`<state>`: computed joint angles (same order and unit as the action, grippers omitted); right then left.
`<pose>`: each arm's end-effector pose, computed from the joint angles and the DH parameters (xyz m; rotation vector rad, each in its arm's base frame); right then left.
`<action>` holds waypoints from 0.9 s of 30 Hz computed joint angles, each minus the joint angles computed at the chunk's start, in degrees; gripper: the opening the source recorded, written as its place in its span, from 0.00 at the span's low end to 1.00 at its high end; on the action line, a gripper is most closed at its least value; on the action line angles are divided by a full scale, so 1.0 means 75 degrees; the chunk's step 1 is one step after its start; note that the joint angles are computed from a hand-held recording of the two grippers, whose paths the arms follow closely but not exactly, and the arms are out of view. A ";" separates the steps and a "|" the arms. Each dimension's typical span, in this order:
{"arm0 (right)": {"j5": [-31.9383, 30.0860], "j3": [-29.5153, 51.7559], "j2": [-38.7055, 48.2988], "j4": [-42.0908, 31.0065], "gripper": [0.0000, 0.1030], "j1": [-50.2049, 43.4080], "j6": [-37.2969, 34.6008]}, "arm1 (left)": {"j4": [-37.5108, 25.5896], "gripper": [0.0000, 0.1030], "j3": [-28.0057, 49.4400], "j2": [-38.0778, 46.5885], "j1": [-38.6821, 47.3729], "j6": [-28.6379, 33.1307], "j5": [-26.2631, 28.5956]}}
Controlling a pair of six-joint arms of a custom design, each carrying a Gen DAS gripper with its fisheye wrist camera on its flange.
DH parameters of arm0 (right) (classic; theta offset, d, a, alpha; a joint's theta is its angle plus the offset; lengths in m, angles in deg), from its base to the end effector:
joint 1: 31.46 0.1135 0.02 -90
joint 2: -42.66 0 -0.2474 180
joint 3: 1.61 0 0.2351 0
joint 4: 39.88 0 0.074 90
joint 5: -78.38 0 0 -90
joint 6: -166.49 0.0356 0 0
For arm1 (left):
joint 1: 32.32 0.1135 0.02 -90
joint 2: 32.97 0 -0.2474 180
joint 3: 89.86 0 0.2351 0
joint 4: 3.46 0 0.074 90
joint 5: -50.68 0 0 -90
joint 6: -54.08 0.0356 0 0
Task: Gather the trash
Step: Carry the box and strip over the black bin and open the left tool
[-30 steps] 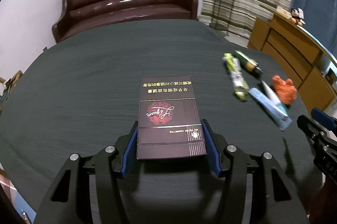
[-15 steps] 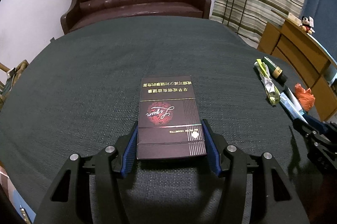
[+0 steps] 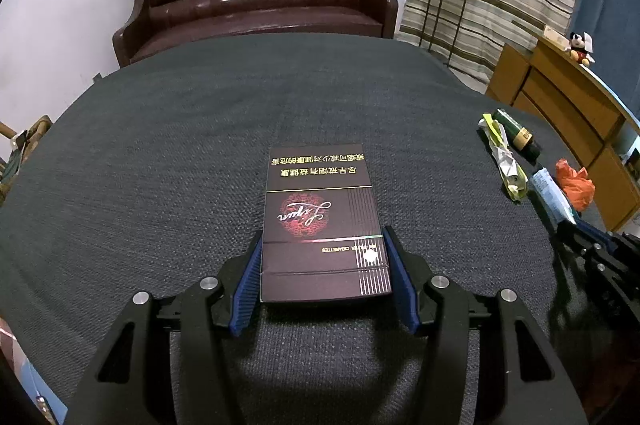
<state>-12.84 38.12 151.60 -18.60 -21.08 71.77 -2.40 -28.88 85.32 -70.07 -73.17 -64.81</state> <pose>0.2528 0.0471 0.0464 -0.3262 2.3861 0.0713 0.2649 -0.1858 0.0452 -0.1551 2.4147 -0.0126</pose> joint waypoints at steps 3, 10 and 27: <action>-0.0136 -0.0372 -0.0316 0.0200 0.11 -0.0115 -0.0026 | 0.0011 0.54 -0.0032 -0.0054 -0.0058 -0.0007 -0.0014; -0.0484 -0.1008 -0.1376 0.0196 0.11 -0.0729 -0.0188 | -0.0035 0.54 0.0036 -0.0252 -0.0492 0.0005 -0.0136; -0.1970 -0.1309 -0.1788 0.0260 0.11 -0.4443 -0.1556 | -0.0641 0.54 0.2306 0.0739 -0.2195 0.0452 -0.0301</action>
<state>-27.62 28.30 138.19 -16.65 -54.39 60.09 -7.21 -11.58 90.86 -86.53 -69.78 -67.07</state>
